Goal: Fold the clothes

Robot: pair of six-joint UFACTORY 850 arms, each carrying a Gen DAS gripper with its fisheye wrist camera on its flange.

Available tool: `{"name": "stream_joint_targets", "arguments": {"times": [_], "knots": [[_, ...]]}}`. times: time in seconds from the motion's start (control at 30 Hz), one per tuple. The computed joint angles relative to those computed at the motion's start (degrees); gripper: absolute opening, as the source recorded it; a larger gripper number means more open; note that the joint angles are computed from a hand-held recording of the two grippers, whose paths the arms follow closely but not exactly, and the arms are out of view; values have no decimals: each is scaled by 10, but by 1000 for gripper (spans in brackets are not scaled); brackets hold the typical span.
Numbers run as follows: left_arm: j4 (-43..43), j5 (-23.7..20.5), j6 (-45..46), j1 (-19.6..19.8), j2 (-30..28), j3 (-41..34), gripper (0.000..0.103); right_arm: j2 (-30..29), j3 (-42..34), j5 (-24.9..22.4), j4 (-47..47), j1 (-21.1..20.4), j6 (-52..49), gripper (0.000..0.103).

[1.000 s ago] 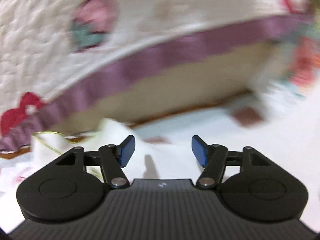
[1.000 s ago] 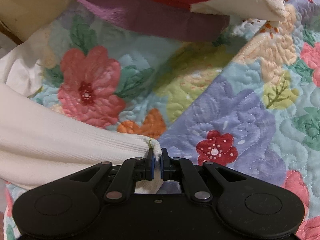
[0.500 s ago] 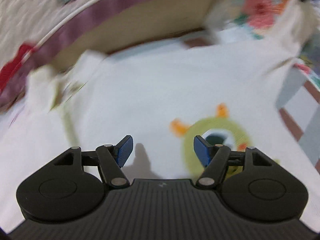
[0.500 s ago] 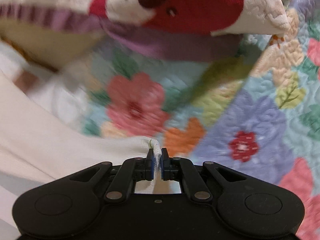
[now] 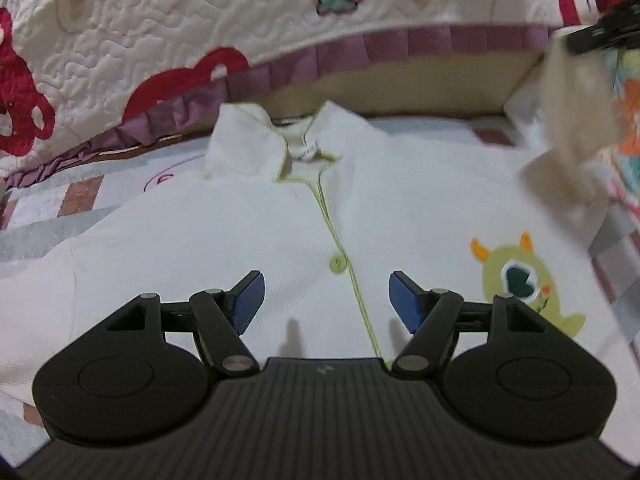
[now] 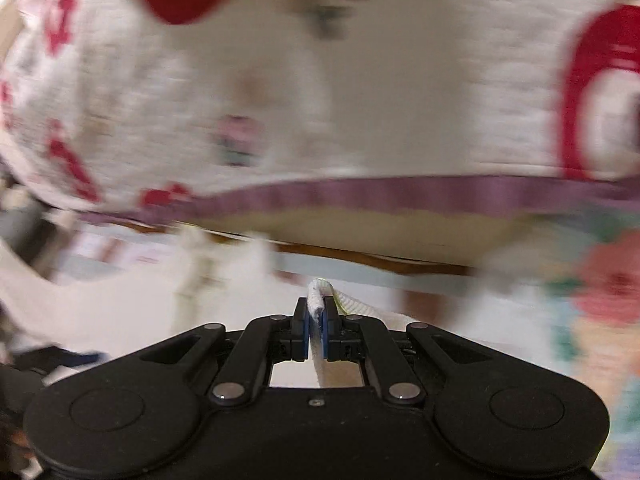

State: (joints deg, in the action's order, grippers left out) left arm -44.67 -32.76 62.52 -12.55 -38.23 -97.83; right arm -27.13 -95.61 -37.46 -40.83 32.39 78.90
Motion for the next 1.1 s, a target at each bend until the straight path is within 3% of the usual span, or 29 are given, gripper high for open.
{"name": "stream_joint_targets", "arguments": {"times": [0.07, 0.17, 0.2, 0.27, 0.3, 0.37, 0.47, 0.53, 0.67, 0.83, 0.93, 1.1], "knots": [[-12, -18, -14, 5, -7, -9, 68, -42, -43, 23, -11, 7, 14, 6], [-15, -43, -36, 5, -22, -18, 68, -90, -79, 15, -144, 34, 79, 17], [-26, -60, -32, 7, -28, -20, 68, -92, -70, 17, -186, 42, 117, 30], [-55, -111, -27, 11, -40, -25, 68, -76, -26, 19, -277, 52, 218, 43], [-61, -124, -30, 12, -42, -23, 68, -62, 2, 14, -318, 55, 263, 45], [-63, -117, -10, 6, -38, -10, 69, -33, 59, -23, -357, 61, 281, 50], [-58, -57, 10, -10, -34, 7, 69, 8, 144, -88, -318, 69, 208, 63], [-69, -50, 3, -16, -47, -9, 69, 28, 195, -121, -278, 76, 169, 64], [-65, -88, -91, -22, -99, -82, 71, 78, 302, -104, -243, 91, 211, 63], [-59, -124, -203, -35, -158, -169, 72, 117, 383, -60, -309, 92, 454, 64], [-41, -90, -202, -51, -157, -167, 76, 111, 391, -46, -338, 86, 526, 64], [-23, -4, -136, -78, -129, -114, 84, 87, 377, -21, -365, 80, 560, 64]]}}
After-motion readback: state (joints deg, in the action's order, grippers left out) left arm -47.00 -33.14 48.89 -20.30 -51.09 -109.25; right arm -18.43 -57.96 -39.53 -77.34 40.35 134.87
